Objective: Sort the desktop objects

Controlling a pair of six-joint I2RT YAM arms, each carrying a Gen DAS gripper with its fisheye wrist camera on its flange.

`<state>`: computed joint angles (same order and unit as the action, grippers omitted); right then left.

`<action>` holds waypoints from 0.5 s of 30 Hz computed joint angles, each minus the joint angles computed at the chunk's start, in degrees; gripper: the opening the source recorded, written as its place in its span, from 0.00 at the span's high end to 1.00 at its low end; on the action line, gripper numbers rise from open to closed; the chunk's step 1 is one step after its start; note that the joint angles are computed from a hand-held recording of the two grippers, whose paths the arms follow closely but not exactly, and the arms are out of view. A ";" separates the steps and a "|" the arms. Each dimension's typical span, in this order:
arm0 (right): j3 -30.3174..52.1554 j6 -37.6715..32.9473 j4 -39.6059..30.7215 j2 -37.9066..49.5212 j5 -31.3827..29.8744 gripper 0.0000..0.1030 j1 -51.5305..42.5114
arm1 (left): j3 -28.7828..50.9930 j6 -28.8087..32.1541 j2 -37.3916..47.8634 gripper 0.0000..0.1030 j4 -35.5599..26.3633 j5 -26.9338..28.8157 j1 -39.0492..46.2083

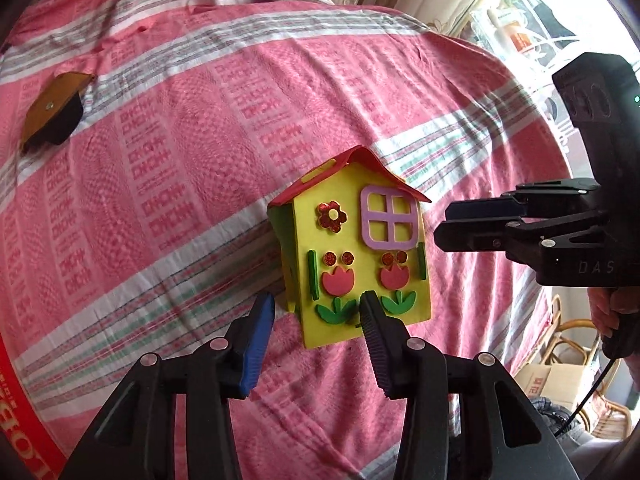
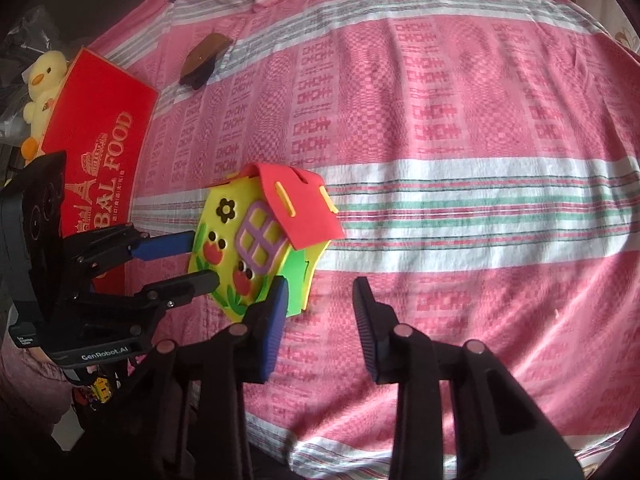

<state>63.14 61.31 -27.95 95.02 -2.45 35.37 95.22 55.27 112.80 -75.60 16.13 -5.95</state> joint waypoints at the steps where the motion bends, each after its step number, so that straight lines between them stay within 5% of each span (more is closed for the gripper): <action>1: 0.62 -0.55 -0.27 0.20 0.20 0.69 0.05 | -0.35 -0.37 0.16 0.56 0.15 -0.16 -0.10; 4: 2.45 -2.04 -0.69 0.77 0.63 0.69 -0.04 | 1.06 -1.46 1.20 0.56 -1.14 0.95 0.45; 8: 5.50 -4.32 -2.59 2.61 1.81 0.70 0.07 | 1.32 -1.27 1.22 0.70 -2.48 1.59 0.50; 15: 7.15 -5.96 -3.71 4.41 2.16 0.73 -0.52 | -1.70 -1.08 -1.05 0.71 0.40 1.48 0.31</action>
